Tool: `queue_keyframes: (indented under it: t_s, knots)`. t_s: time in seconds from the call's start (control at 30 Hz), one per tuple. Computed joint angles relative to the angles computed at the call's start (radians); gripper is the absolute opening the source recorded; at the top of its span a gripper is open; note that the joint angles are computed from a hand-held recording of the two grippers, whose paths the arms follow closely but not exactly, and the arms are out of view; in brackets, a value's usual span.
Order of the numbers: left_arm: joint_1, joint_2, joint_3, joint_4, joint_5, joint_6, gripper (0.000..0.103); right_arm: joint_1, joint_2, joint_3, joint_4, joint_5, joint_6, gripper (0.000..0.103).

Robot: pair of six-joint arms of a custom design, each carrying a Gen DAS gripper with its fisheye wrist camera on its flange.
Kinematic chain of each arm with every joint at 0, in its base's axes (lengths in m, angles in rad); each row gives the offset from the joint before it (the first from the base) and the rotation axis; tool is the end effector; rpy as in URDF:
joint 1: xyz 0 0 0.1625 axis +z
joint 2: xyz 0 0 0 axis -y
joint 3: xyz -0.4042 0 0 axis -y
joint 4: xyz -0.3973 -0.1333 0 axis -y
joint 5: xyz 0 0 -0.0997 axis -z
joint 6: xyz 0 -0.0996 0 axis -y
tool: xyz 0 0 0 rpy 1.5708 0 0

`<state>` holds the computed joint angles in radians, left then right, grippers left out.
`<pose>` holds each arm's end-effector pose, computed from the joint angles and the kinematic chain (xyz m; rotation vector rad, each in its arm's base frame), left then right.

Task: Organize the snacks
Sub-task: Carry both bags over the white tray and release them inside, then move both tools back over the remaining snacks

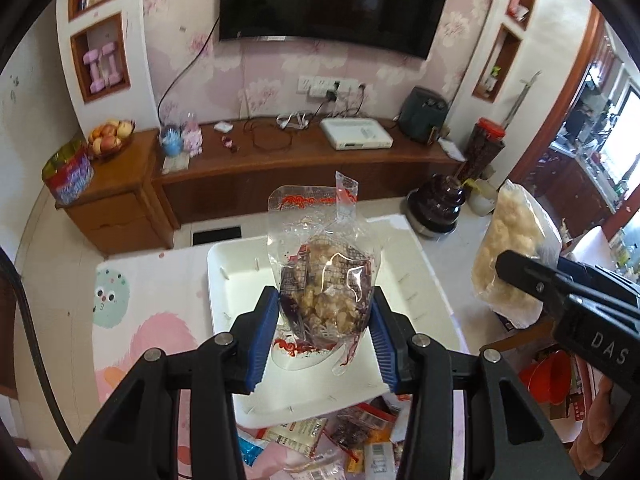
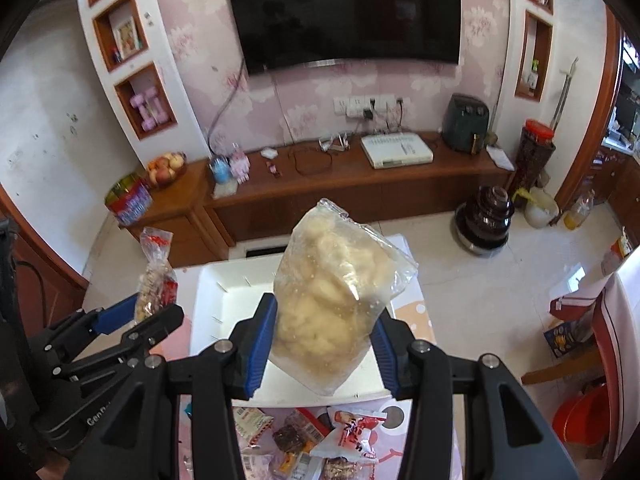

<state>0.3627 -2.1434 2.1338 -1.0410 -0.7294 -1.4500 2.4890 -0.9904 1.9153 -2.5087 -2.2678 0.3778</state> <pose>-0.1431 -0.2763 0.3989 -0.0057 2.3321 -0.8584 0.4882 -0.2858 0.1082 0.6708 -2.4443 0.5690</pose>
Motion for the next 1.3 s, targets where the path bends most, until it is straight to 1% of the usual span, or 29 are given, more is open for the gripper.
queue_keyframes:
  t_s: [0.17, 0.27, 0.33, 0.4, 0.43, 0.5, 0.6, 0.77, 1.07, 1.3]
  knots:
    - [0.118, 0.016, 0.047, -0.122, 0.008, 0.121, 0.044, -0.037, 0.073, -0.032, 0.032, 0.02, 0.015, 0.046]
    - [0.182, 0.024, 0.074, -0.192, 0.009, 0.194, 0.046, -0.055, 0.115, -0.051, 0.044, 0.03, 0.02, 0.046]
    - [0.206, 0.033, 0.084, -0.211, 0.018, 0.223, 0.057, -0.063, 0.138, -0.062, 0.054, 0.028, 0.022, 0.046]
    - [0.222, 0.038, 0.095, -0.233, 0.012, 0.254, 0.087, -0.071, 0.152, -0.065, 0.053, 0.037, 0.027, 0.046]
    - [0.227, 0.037, 0.099, -0.232, 0.014, 0.25, 0.09, -0.079, 0.157, -0.068, 0.053, 0.048, 0.028, 0.046]
    - [0.229, 0.029, 0.108, -0.222, 0.018, 0.234, 0.09, -0.085, 0.162, -0.071, 0.061, 0.063, 0.035, 0.046]
    - [0.237, 0.009, 0.115, -0.212, 0.0, 0.23, 0.09, -0.081, 0.16, -0.067, 0.067, 0.076, 0.037, 0.047]
    - [0.203, -0.025, 0.117, -0.148, -0.002, 0.166, 0.09, -0.078, 0.148, -0.05, 0.058, 0.092, 0.046, 0.048]
    - [0.083, -0.064, 0.114, -0.018, -0.011, 0.042, 0.09, -0.059, 0.099, -0.01, 0.051, 0.117, 0.068, 0.049]
    - [-0.024, -0.072, 0.1, 0.095, -0.048, -0.075, 0.09, -0.038, 0.047, 0.028, 0.037, 0.13, 0.068, 0.049]
